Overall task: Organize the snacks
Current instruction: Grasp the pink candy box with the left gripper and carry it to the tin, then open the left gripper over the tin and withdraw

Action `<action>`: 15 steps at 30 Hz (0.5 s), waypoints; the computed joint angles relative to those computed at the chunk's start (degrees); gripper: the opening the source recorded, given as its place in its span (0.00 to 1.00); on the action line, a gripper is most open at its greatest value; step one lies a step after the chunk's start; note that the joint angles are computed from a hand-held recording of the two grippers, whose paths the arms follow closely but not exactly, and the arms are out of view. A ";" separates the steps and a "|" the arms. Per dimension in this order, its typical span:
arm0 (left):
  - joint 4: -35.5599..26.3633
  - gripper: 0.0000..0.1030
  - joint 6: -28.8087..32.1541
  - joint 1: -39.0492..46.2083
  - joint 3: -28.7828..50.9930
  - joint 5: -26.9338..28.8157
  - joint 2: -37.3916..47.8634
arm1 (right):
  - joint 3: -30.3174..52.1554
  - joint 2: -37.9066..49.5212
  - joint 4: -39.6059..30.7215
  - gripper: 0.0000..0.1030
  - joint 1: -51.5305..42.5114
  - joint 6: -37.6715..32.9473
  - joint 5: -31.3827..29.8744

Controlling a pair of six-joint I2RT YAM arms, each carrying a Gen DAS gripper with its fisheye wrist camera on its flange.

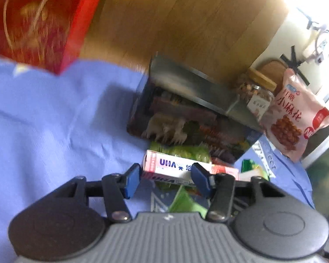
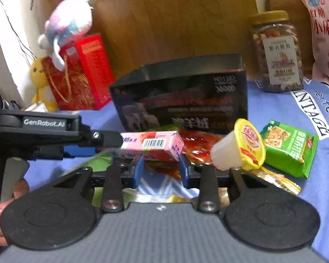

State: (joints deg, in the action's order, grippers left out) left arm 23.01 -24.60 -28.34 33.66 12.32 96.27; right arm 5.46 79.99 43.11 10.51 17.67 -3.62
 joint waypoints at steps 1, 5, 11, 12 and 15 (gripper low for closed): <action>-0.47 0.48 -0.01 0.22 -0.37 0.12 -1.65 | -0.47 -2.05 -0.82 0.36 0.59 0.28 0.47; -2.28 0.50 0.16 0.85 1.59 1.29 -5.38 | 0.15 -12.29 -6.87 0.36 1.49 -0.70 3.33; -5.86 0.48 0.74 -0.36 16.15 0.13 2.09 | 10.92 -9.55 -12.62 0.37 -7.47 -5.76 -1.51; -6.84 0.48 0.71 -0.45 19.19 0.11 4.47 | 13.04 -7.24 -12.99 0.39 -8.44 -6.39 -1.63; -8.82 0.54 0.69 -1.08 26.13 -1.88 11.25 | 18.22 -1.47 -15.71 0.41 -12.86 -7.32 -6.92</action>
